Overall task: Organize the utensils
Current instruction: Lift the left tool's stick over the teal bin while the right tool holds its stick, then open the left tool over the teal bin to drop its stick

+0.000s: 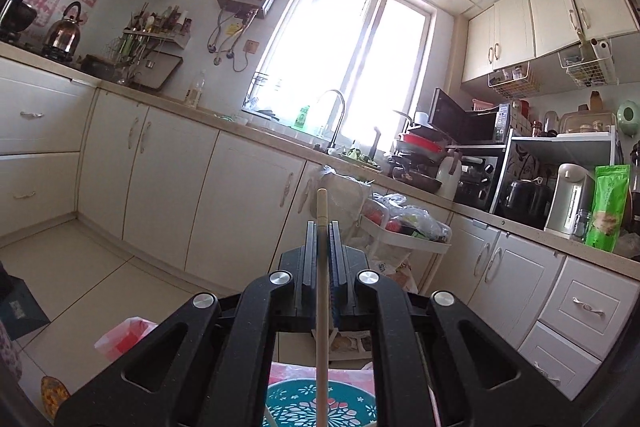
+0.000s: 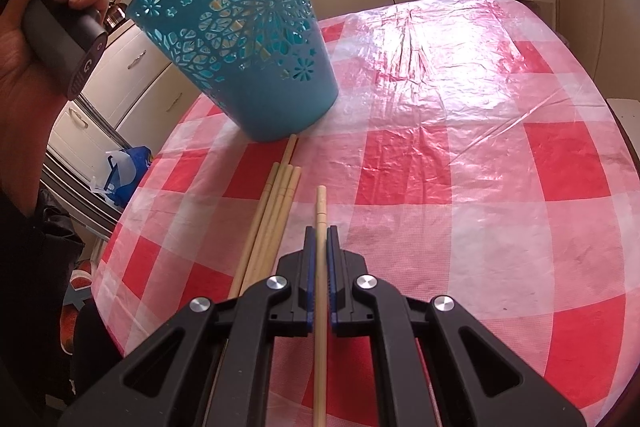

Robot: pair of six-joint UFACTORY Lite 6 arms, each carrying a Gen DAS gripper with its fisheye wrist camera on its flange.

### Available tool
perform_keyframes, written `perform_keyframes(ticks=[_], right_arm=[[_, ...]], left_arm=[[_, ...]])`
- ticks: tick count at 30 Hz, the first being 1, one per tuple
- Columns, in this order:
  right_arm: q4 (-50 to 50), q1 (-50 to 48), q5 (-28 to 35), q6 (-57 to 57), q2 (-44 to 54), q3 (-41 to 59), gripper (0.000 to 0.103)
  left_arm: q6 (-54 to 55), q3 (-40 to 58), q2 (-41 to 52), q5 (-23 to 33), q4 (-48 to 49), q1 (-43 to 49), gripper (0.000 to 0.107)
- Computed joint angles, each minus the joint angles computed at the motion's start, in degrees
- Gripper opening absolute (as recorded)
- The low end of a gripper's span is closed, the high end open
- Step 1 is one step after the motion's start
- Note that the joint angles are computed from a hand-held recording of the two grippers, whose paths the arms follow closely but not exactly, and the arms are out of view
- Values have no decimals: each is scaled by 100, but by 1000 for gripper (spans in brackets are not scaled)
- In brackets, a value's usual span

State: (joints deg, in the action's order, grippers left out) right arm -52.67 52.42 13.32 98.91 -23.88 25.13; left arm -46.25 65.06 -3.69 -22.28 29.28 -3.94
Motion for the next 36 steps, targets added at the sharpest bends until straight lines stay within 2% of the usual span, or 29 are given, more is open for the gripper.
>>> perform_keyframes(ticks=[4,8,21,23,25,27,28,30,34,36], right_arm=[[-4,-11,-19,4,8,4,6],[-12,-12,-21,12,15,7,6],[-32,-19,-37,38,-2,-18,6],[-7,-40,-74,24,-8,-29,6],[61,-67,-111,-48,9,-23,6],[309,-153,-212,-318,16,-23,6],[427,-180,-239,-449,31,-10,6],[499,-76,-61,-571,153,131,6],[171,762,1230,-498,937,955,6],[178,900,1418,-505,1102,1121,6]], left_arm=[[800,-155,-38,-5,-762,-134,5],[926,-305,-82,-46,-964,-117,5],[-570,-566,-284,66,739,240,6],[-834,-741,-445,50,1044,340,9],[-1223,-923,-630,66,1448,461,16],[-1588,-1196,-893,54,1850,605,28],[-1732,-1357,-1049,39,2042,676,30],[-2050,-1708,-1372,-32,2502,857,34],[-2926,-2411,-1950,-307,3768,1363,38],[-3231,-2746,-2157,-517,4295,1648,39]])
